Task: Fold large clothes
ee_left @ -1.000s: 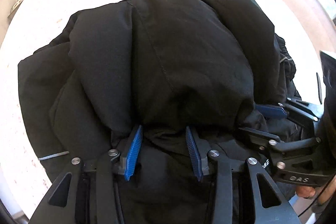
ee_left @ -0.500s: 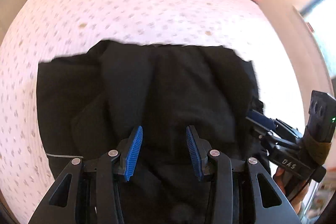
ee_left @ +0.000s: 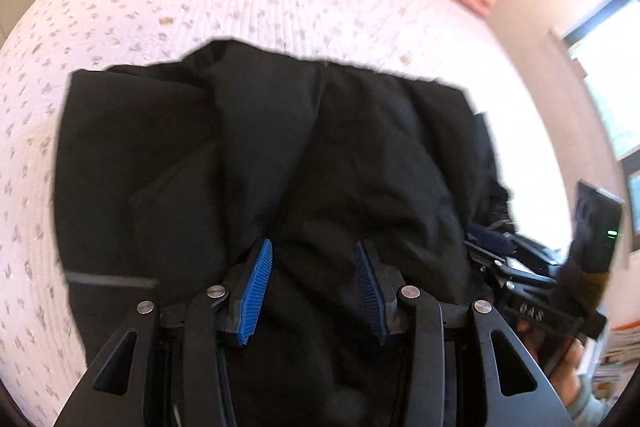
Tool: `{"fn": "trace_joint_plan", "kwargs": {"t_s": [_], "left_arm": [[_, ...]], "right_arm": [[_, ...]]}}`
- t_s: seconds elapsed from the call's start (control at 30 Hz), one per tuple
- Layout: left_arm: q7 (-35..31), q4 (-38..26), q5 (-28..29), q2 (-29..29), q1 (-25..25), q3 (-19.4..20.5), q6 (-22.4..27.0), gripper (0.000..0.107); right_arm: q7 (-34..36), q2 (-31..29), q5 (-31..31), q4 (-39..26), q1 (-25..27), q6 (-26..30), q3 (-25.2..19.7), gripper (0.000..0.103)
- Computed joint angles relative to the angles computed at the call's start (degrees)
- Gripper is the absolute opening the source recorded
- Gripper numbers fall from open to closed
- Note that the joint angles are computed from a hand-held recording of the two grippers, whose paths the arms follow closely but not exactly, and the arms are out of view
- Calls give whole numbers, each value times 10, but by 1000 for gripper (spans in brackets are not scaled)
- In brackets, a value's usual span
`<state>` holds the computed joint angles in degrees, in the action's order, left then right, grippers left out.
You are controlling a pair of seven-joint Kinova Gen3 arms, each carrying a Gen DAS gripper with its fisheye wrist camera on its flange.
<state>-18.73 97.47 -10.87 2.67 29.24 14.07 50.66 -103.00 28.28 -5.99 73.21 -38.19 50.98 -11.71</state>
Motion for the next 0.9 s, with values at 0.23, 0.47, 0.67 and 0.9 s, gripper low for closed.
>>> {"fn": "trace_joint_plan", "kwargs": {"t_s": [0.23,0.47,0.67,0.9], "left_arm": [[51,-12,-51,-55,17,56,81,46],[33,60,-4,-5,20,55,20,48],[53,66,-22,5,59,28,14,49],[125,79,-50,-74,76,75,56,54]], "right_arm": [[-27,-66,-32,15,3,7,-12,52],[-102,48,110,-104,-164,130,48,54],[-149,44,152,-97,-175,135,38,55],[-162,-53,110,-8,-119,84,12,58]]}}
